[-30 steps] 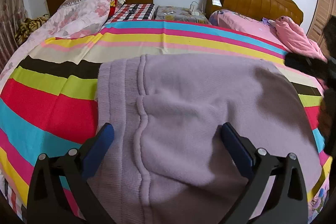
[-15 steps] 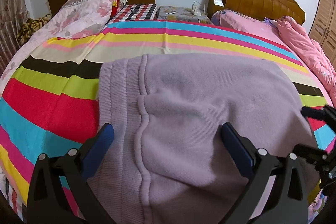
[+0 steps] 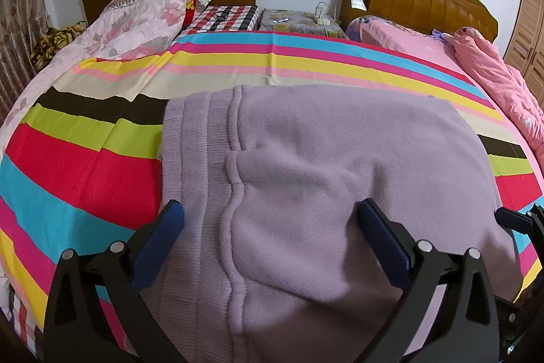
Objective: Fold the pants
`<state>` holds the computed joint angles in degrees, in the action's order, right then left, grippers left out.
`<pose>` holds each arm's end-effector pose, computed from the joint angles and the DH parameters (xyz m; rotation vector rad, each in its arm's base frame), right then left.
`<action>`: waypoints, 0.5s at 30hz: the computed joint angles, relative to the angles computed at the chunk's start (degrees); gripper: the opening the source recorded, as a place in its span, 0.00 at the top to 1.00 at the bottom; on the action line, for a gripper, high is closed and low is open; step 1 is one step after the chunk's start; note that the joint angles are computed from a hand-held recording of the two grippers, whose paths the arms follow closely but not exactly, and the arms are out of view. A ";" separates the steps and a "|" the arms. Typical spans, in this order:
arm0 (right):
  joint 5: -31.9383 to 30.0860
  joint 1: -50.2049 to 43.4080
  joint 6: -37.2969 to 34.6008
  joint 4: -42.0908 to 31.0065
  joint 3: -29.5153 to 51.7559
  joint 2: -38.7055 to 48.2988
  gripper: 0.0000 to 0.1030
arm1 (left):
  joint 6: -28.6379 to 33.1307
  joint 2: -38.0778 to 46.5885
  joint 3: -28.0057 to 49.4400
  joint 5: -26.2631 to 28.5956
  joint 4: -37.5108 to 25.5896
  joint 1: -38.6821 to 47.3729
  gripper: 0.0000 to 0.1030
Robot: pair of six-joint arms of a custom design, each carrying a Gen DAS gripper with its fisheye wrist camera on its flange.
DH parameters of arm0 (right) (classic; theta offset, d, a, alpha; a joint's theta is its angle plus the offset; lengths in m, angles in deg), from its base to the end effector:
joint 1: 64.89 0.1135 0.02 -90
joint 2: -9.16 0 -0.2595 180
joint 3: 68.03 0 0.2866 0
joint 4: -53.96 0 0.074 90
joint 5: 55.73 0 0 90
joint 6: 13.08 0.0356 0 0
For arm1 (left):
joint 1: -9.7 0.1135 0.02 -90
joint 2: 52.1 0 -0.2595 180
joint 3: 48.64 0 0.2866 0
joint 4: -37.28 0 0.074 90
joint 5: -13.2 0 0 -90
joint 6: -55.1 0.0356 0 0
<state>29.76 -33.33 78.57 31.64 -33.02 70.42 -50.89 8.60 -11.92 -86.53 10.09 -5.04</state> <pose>0.1900 0.1200 0.1322 -0.6666 2.3544 0.3567 0.2175 -0.0510 0.1383 -0.1000 2.4444 -0.0277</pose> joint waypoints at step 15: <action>-0.16 0.38 0.46 1.32 -1.31 -0.44 0.06 | 0.41 -0.09 -0.27 0.63 0.53 0.51 0.01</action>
<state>29.60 -32.95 79.03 32.96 -34.33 69.97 -50.48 8.50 -12.20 -85.89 10.61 -4.53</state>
